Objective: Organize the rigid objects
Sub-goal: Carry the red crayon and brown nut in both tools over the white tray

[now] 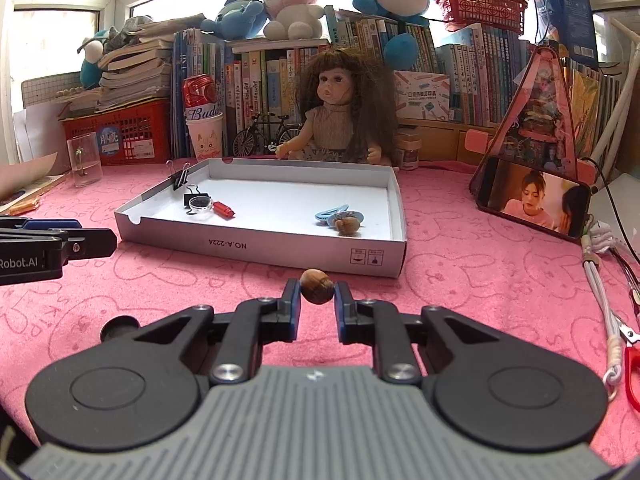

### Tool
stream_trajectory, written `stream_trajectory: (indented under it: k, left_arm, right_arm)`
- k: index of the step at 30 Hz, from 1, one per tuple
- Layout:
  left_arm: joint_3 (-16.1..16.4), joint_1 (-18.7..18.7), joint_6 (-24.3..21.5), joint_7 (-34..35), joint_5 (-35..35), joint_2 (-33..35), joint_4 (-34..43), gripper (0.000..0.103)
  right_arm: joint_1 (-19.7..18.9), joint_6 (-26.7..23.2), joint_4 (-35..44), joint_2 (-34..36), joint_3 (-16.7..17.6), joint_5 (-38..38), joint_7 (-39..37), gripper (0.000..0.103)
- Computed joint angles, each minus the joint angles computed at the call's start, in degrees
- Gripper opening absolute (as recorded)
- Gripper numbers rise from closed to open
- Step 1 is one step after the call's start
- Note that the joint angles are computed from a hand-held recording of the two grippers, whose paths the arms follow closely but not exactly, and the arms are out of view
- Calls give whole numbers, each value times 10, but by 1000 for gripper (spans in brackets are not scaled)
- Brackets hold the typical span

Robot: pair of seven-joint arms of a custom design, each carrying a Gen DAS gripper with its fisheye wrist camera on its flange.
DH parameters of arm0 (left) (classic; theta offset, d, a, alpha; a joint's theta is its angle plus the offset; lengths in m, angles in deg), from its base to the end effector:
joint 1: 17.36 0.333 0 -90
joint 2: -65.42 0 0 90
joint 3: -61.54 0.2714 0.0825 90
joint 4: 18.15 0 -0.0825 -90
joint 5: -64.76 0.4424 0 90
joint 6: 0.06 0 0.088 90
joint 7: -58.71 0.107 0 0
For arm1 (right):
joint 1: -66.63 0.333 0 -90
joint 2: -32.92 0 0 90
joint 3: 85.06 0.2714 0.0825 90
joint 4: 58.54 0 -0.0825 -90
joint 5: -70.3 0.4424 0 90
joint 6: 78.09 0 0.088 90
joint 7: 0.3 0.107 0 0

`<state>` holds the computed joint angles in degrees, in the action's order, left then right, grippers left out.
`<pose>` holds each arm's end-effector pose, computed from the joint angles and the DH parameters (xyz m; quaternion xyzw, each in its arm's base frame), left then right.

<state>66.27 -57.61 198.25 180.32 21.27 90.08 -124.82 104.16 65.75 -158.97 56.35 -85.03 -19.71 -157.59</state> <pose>0.6031 -0.3378 0.3337 -0.4929 0.6932 -0.4377 0.2914 0.5594 0.4402 0.2942 -0.5758 0.6272 -0.3794 0.3621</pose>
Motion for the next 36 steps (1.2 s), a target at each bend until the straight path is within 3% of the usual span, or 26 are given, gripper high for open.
stream_trajectory:
  k: [5, 12, 18, 22, 31, 36]
  left_arm:
    - [7, 2, -6, -7, 8, 21, 38, 42]
    - [91, -52, -53, -46, 2, 74, 115, 42]
    - [178, -102, -103, -116, 17, 132, 175, 42]
    - [220, -119, -133, -169, 39, 173, 215, 42]
    - [235, -92, -196, -261, 103, 245, 312, 42]
    - [227, -68, -227, -299, 140, 276, 362, 42]
  right_arm:
    - [-6, 2, 11, 2, -4, 8, 8, 21]
    - [-10, 4, 34, 15, -13, 17, -3, 21]
    - [-13, 12, 62, 34, -23, 34, -20, 21]
    - [-11, 17, 85, 52, -32, 53, -44, 21]
    - [-15, 59, 140, 97, -57, 132, -95, 21]
    - [-16, 82, 164, 118, -73, 188, -132, 21]
